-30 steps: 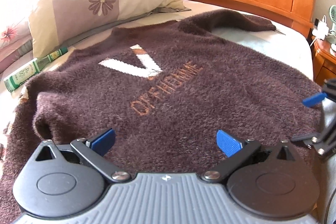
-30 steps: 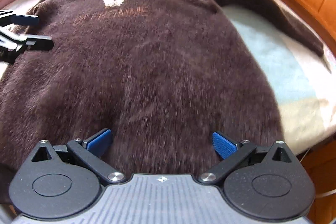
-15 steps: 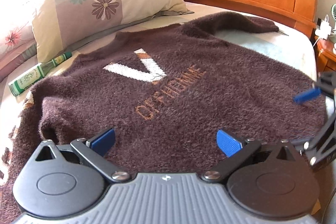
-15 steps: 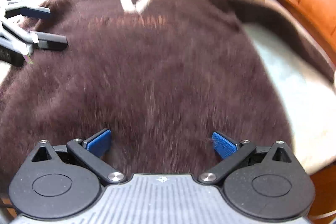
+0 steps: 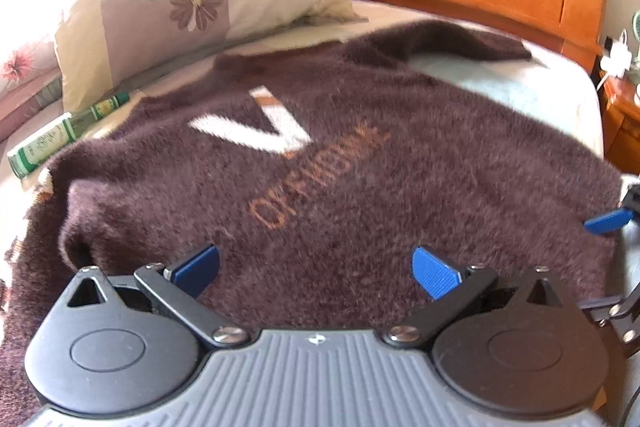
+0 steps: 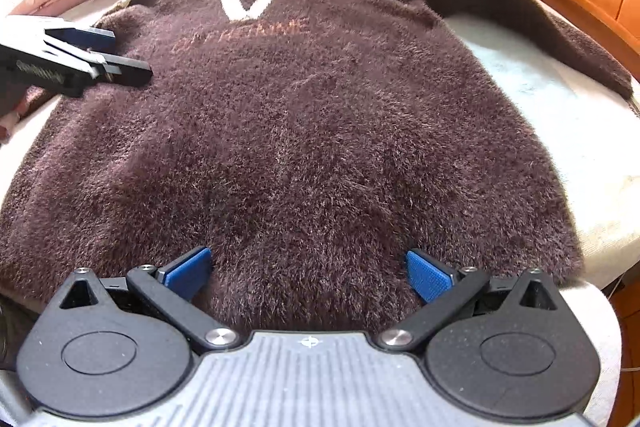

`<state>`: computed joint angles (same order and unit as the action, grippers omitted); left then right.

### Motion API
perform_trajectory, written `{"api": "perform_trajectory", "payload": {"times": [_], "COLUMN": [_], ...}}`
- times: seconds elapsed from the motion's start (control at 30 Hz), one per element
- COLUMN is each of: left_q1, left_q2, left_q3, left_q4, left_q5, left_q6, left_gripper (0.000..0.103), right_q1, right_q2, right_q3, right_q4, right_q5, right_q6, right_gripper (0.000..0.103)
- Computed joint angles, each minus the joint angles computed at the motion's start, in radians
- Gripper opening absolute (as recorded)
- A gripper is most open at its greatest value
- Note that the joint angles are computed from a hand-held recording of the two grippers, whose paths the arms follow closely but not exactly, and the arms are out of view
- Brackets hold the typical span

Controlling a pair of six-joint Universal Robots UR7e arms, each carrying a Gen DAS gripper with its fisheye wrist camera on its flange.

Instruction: Fold clothes

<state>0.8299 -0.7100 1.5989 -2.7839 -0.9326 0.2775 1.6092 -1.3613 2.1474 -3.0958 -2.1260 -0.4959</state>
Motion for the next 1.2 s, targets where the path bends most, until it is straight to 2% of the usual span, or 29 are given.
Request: {"api": "perform_trajectory", "payload": {"times": [0.13,0.23,0.37,0.5,0.57,0.63,0.7,0.87,1.0,1.07,1.2], "left_q1": [0.015,0.032,0.025,0.008,0.006,0.019,0.032,0.063,0.059,0.067,0.084], "left_q2": [0.007,-0.038,-0.109,-0.145,-0.131,-0.118,-0.106,-0.078,-0.088,-0.091,-0.098], "left_q3": [-0.001,0.048,0.125,0.183,0.178,0.157,0.133,0.077,0.109,0.108,0.103], "left_q4": [0.075,0.065,0.08,0.023,-0.047,-0.083,-0.066,-0.002,-0.023,-0.022,-0.015], "left_q5": [0.0,-0.051,-0.059,-0.038,-0.03,-0.068,-0.078,-0.089,-0.082,-0.099,-0.143], "left_q6": [-0.049,-0.088,-0.117,-0.107,-0.088,-0.089,-0.097,-0.111,-0.024,-0.01,0.019], "left_gripper": [0.102,0.102,0.102,0.102,0.102,0.102,0.102,0.102,0.102,0.102,0.102], "right_q1": [-0.006,-0.007,-0.014,-0.015,0.002,0.019,0.035,0.095,0.102,0.096,0.078], "right_q2": [0.001,0.001,0.003,0.004,0.007,0.009,0.012,0.117,0.266,0.356,0.545], "right_q3": [0.018,0.022,0.037,0.042,0.022,0.001,-0.022,-0.223,-0.486,-0.631,-0.904], "right_q4": [-0.051,-0.06,-0.105,-0.119,-0.077,-0.046,-0.034,0.004,0.119,0.202,0.333], "right_q5": [0.015,0.02,0.036,0.039,0.006,-0.01,-0.007,-0.043,0.002,0.015,-0.008], "right_q6": [-0.02,-0.025,-0.046,-0.053,-0.029,-0.013,-0.009,-0.102,-0.139,-0.123,-0.048], "right_gripper": [0.103,0.103,0.103,0.103,0.103,0.103,0.103,0.103,0.103,0.103,0.103]}}
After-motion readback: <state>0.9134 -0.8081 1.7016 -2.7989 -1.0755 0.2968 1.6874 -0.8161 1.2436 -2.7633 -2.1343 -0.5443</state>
